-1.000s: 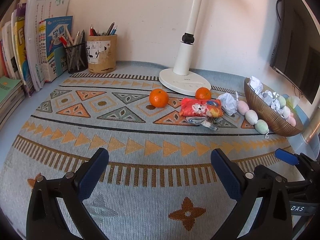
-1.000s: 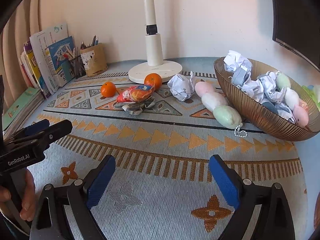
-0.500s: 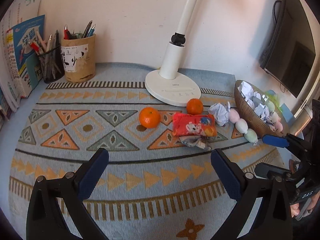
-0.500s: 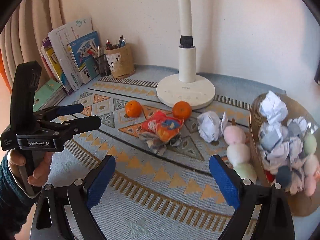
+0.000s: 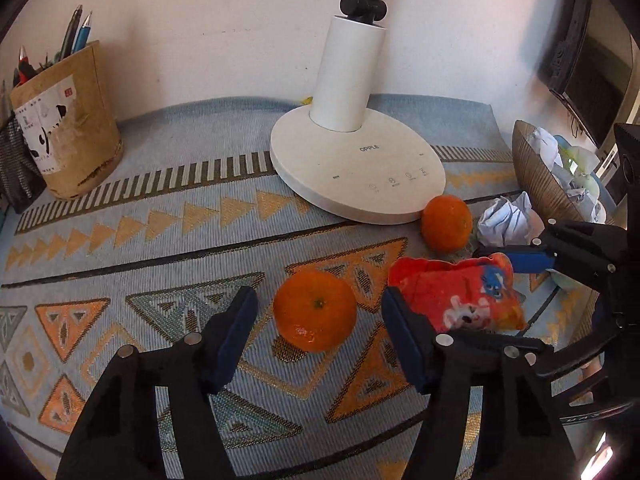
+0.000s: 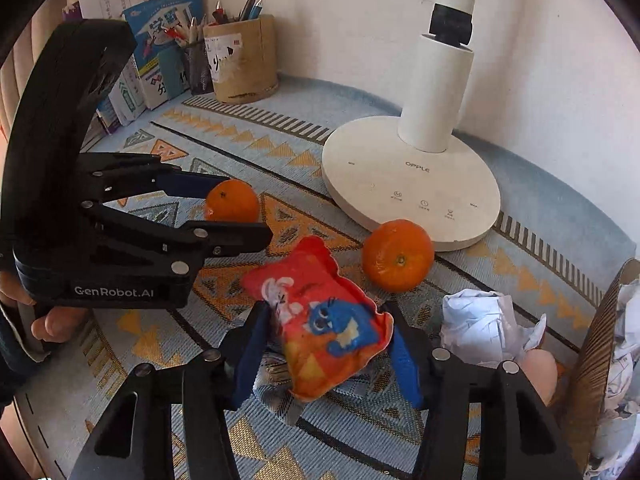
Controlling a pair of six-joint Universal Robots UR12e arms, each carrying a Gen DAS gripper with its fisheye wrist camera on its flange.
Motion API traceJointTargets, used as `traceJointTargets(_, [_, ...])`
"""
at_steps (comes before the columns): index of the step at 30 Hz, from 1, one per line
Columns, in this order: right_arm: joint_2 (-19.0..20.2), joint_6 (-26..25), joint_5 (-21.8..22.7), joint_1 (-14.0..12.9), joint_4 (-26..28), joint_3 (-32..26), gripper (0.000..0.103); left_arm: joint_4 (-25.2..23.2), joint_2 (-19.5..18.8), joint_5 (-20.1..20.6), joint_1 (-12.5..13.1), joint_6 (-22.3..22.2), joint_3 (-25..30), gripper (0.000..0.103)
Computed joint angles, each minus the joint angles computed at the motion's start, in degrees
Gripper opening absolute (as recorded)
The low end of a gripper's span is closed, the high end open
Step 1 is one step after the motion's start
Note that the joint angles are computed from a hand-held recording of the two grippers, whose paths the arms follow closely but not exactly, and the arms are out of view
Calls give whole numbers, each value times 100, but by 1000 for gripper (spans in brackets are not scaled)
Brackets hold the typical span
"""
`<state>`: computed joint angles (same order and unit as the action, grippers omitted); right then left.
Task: Organize objects
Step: 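Grasp an orange with left gripper while right grasps the red snack bag, then lift and carry the orange and snack bag toward the bowl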
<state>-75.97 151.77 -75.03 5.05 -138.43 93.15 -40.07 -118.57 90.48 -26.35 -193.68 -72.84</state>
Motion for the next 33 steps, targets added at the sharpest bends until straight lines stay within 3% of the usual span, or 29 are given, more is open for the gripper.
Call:
traceJointTargets(1, [-22,4,-33,9,-106,52,45,26,12,-9,0,12,-19,42])
traceJointTargets(2, [-40,79,-21,1,-169,79,42,42,25,-40,6,13,-35,35])
traceJointTargets(9, [-265,843,122,-129,-410,235,39,344,176,143,-53,-139,-196,35])
traceJointTargets(15, [-975,1362,168,-334,-666,788,39,753,550,430,-237,-239,-485,35])
traceJointTargets(18, [-1363,1668,33,-434,-445,1189,39,1163,754,432,-380,-391,-794,35])
traceJointTargets(20, [-1547,2131,-44,-531,-107,1397,39,1508,839,199,-430,-621,-1026,35])
traceJointTargets(23, [-1757,2503,-113,-642,37,1709,39,1556,833,84,-501,-1039,-1188,35])
traceJointTargets(26, [-1837,2339,-199,-642,148,1830,41,1499,767,23,-572,-1390,-1236,35])
traceJointTargets(31, [-2001,1737,263,-764,267,1984,51,1435,673,913,-784,-1097,-1184,35])
traceJointTargets(33, [-2079,1585,210,-780,22,2102,64,1434,706,617,-686,-1245,-1249,35])
